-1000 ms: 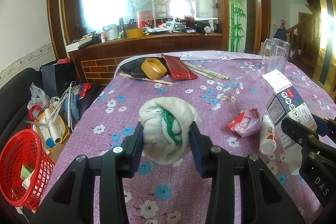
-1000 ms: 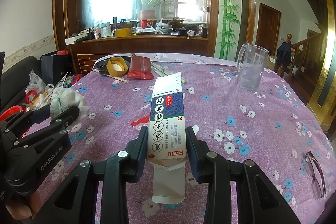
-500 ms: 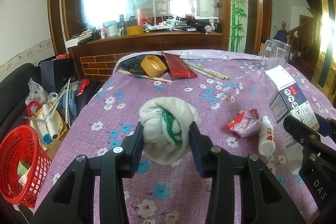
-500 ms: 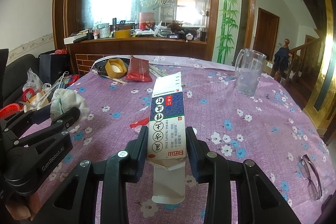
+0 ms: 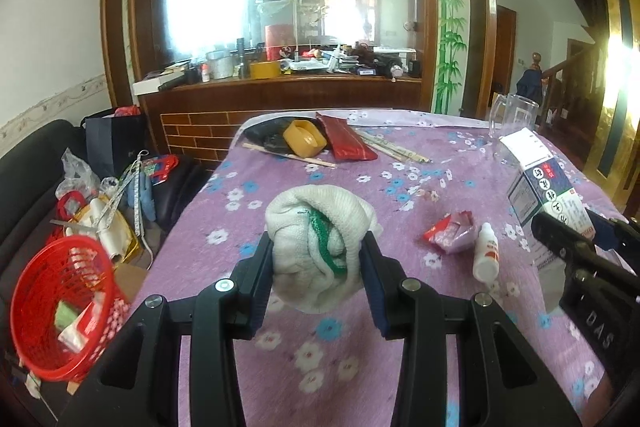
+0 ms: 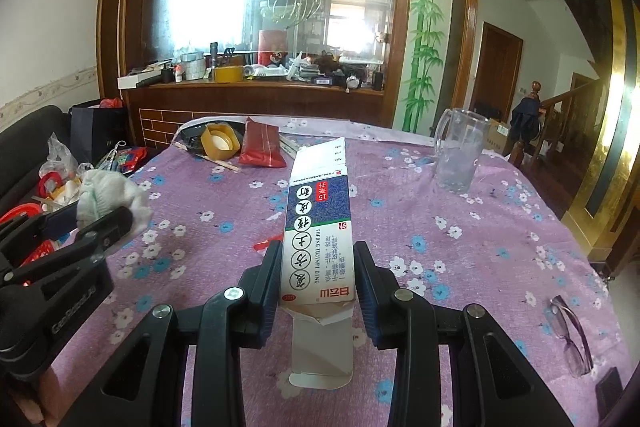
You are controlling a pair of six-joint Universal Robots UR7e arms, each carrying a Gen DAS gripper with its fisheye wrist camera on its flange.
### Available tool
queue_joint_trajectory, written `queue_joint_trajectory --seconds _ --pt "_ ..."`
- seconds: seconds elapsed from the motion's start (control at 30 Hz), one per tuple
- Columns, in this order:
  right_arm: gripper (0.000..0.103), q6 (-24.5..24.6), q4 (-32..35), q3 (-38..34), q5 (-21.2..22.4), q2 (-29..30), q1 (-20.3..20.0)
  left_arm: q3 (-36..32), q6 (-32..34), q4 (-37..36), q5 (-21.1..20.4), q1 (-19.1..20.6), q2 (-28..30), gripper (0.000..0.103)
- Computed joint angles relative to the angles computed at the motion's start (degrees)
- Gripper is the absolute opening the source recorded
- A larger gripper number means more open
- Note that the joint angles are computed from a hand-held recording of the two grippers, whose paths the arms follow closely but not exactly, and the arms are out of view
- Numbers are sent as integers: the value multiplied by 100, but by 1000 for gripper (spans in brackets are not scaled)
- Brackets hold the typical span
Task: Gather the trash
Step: 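Hold the sock with the left gripper while the right holds the medicine box up, then carry the sock and medicine box over the red basket with both grippers, then open both grippers to drop the sock and box into the basket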
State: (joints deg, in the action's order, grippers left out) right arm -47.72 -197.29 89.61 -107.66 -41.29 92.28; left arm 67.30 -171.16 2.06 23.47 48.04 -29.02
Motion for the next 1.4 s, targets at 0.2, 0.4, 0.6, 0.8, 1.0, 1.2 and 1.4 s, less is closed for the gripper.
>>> queue_joint_trajectory --seconds 0.2,0.4,0.6,0.8,1.0,1.2,1.4 --pt "38 335 423 518 305 -422 66 897 -451 -73 -285 -162 -561 40" --pt "38 665 1128 827 606 -683 181 1723 -1049 -28 -505 -278 -1181 40" --pt "39 913 1956 809 798 -647 382 2339 -1616 135 -684 -242 -1772 40" --pt "39 957 2648 604 932 -373 723 2855 -2123 222 -883 10 -2368 40" --pt "39 1072 3370 93 1089 125 1065 3185 -2609 467 -919 382 -2853 40" --pt "39 1318 3987 -631 1161 752 1364 3297 -2612 471 -877 678 -3116 40" --pt "42 1599 4445 -1269 1201 1289 1541 3257 -2180 260 -741 857 -3224 47"
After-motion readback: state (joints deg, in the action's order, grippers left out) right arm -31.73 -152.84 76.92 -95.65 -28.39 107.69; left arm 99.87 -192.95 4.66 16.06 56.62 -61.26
